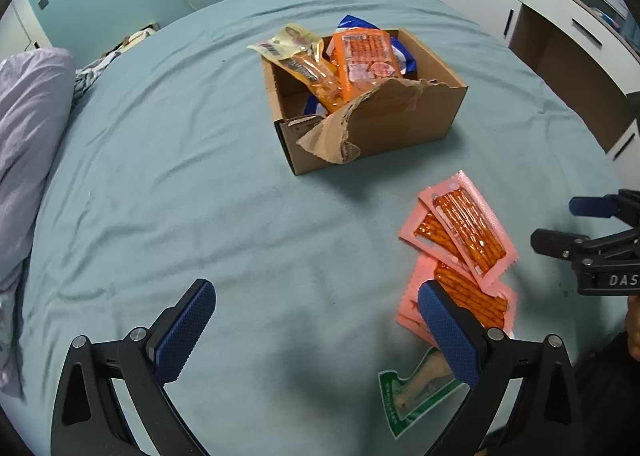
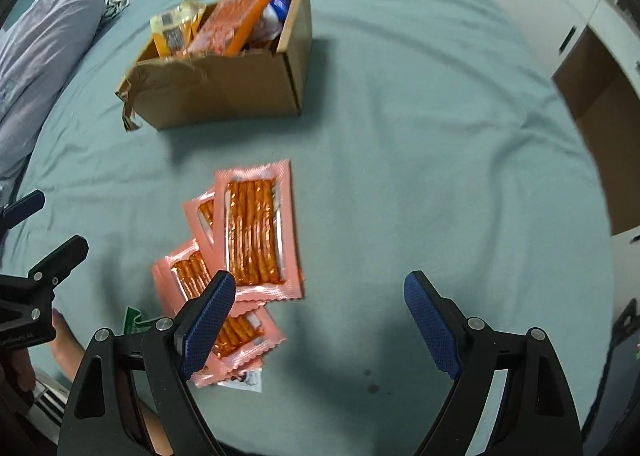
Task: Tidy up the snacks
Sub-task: 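Open both tools to drop the yellow bag and orange pack into the box, then grasp a pink strip pack with the right tool while left tool reaches the chicken-leg pack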
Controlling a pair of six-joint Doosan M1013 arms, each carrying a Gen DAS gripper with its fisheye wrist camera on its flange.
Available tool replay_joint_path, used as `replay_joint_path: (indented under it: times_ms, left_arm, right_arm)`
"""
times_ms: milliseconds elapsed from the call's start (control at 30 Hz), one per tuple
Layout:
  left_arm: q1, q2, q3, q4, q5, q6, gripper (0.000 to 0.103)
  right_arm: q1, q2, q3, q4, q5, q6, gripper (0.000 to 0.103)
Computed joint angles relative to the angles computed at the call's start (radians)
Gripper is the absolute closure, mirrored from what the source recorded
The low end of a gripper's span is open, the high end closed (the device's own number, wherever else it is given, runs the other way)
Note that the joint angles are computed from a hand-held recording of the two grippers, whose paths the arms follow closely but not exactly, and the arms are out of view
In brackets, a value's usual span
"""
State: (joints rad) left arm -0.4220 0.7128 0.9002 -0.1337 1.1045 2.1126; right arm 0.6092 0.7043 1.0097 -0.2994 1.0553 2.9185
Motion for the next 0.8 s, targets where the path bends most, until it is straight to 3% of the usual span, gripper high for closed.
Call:
replay_joint_path:
  times_ms: [267, 467, 600, 800]
  left_arm:
    - [0.0, 0.011, -0.017, 0.016, 0.013, -0.023, 0.0]
    - [0.002, 0.019, -0.028, 0.02, 0.028, -0.032, 0.0]
    - [0.002, 0.032, -0.045, 0.029, 0.049, -0.037, 0.0]
    - [0.004, 0.044, -0.061, 0.026, 0.074, -0.039, 0.0]
  right_arm:
    - [-0.019, 0.003, 0.023, 0.03, -0.035, 0.002, 0.017]
    - [-0.037, 0.015, 0.018, 0.016, -0.006, 0.039, 0.017]
    - [-0.055, 0.025, 0.017, 0.052, -0.042, 0.041, 0.017]
    - [-0.06, 0.086, -0.072, 0.072, -0.031, -0.063, 0.017]
